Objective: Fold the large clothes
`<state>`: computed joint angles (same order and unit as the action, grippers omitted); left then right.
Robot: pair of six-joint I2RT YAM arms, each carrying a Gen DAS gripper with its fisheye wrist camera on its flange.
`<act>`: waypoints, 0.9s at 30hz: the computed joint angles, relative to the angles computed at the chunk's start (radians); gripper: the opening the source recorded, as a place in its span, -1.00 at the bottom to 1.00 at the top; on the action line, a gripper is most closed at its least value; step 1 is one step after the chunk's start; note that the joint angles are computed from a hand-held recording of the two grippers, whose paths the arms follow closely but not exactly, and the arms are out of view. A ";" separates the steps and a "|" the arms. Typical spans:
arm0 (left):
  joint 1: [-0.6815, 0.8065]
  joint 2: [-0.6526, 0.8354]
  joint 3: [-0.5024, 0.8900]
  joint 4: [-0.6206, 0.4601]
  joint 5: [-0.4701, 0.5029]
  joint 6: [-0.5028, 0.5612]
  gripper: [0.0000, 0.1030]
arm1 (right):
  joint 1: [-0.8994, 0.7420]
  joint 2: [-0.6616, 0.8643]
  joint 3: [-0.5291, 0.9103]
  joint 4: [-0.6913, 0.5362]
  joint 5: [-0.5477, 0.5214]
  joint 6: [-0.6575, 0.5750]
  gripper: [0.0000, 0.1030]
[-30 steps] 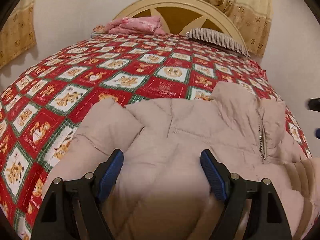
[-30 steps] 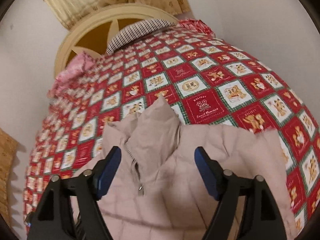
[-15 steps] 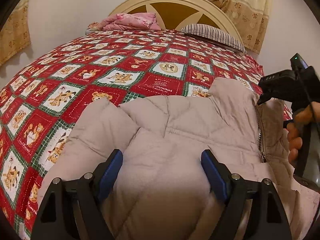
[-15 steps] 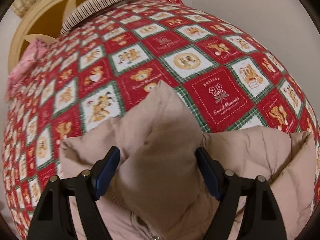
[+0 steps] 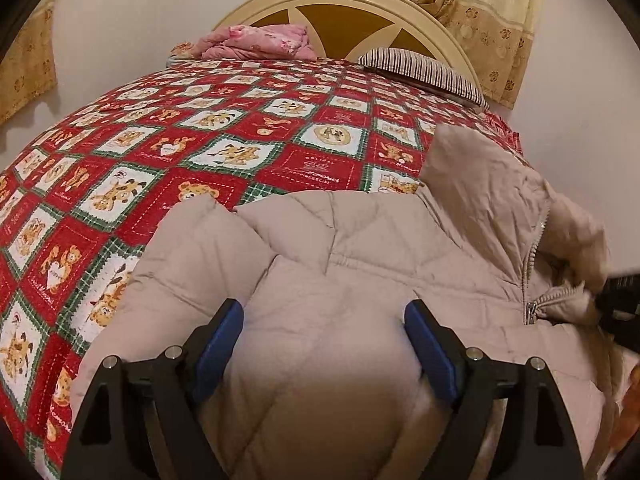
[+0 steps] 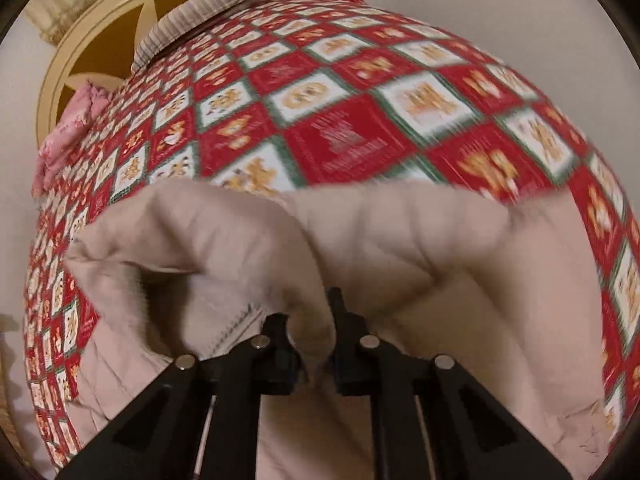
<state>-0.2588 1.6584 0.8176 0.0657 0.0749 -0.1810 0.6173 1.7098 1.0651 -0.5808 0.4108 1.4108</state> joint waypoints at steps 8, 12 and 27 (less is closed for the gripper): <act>0.018 -0.029 -0.024 0.031 0.105 0.023 0.63 | 0.089 -0.052 -0.339 0.533 0.218 -0.137 -0.72; 0.019 -0.100 0.008 -0.011 0.192 0.010 0.62 | 0.080 -0.059 -0.365 0.577 0.211 -0.151 -0.71; -0.216 0.408 0.758 -0.453 -0.011 -0.059 0.26 | 0.109 -0.043 -0.335 0.526 0.253 -0.143 -0.69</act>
